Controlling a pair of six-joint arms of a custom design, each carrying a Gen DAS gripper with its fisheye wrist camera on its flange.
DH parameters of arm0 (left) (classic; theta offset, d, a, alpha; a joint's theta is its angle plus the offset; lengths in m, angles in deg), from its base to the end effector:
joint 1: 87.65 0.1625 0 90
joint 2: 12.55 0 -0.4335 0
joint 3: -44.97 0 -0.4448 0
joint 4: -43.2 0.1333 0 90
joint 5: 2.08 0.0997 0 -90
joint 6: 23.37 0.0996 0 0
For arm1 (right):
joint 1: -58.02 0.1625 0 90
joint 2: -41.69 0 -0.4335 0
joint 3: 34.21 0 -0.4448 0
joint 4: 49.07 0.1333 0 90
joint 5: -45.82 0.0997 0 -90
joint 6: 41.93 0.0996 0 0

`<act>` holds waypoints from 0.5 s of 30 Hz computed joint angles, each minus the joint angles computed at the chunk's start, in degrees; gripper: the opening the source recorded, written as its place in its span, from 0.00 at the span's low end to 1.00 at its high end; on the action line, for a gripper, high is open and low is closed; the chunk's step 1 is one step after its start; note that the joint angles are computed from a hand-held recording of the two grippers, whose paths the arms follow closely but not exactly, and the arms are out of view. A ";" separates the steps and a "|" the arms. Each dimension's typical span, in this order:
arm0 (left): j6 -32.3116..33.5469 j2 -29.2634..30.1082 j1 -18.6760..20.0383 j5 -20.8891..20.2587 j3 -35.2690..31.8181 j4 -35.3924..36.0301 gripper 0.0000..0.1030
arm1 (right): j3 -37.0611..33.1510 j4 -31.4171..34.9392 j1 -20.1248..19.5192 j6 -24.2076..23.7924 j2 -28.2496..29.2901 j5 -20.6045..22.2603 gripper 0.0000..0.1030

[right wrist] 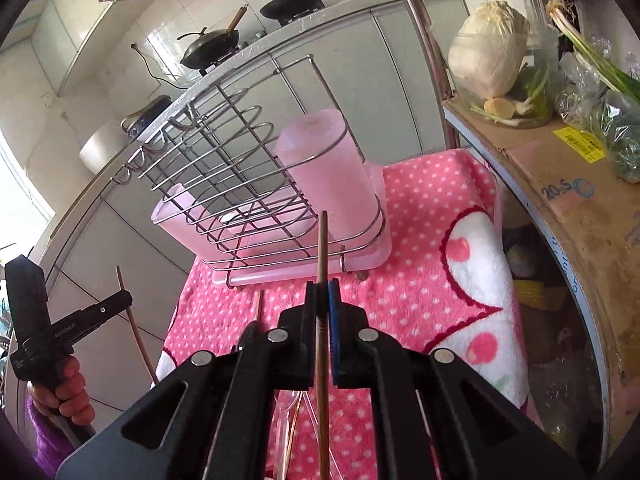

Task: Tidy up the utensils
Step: 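Lift the held chopsticks upright with both tools toward the pink cup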

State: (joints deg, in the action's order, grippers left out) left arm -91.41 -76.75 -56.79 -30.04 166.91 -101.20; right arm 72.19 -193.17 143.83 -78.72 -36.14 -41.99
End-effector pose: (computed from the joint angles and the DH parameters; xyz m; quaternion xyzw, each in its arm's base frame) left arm -0.3354 -0.4582 0.1242 -0.0515 0.8552 -0.4502 0.2515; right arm 0.0918 -0.6233 0.3267 0.2777 -0.9347 0.2135 0.0599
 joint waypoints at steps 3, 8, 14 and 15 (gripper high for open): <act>1.56 0.34 -1.57 2.04 0.68 -2.22 0.05 | 0.72 -0.99 0.05 -0.54 -0.90 0.65 0.06; 2.55 0.27 -3.75 4.61 1.06 -3.79 0.05 | 1.48 -2.14 -0.04 -1.20 -2.04 1.94 0.06; 3.55 -0.03 -5.20 7.35 1.50 -6.11 0.05 | 1.54 -2.21 0.09 -1.74 -2.82 3.45 0.06; 3.98 -0.06 -5.38 7.80 1.45 -6.54 0.05 | 1.52 -2.36 0.20 -1.83 -2.87 3.54 0.06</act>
State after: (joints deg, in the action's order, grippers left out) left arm -87.43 -76.81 -62.17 -22.24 168.36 -107.73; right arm 73.71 -195.53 144.02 -80.54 -39.01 -38.45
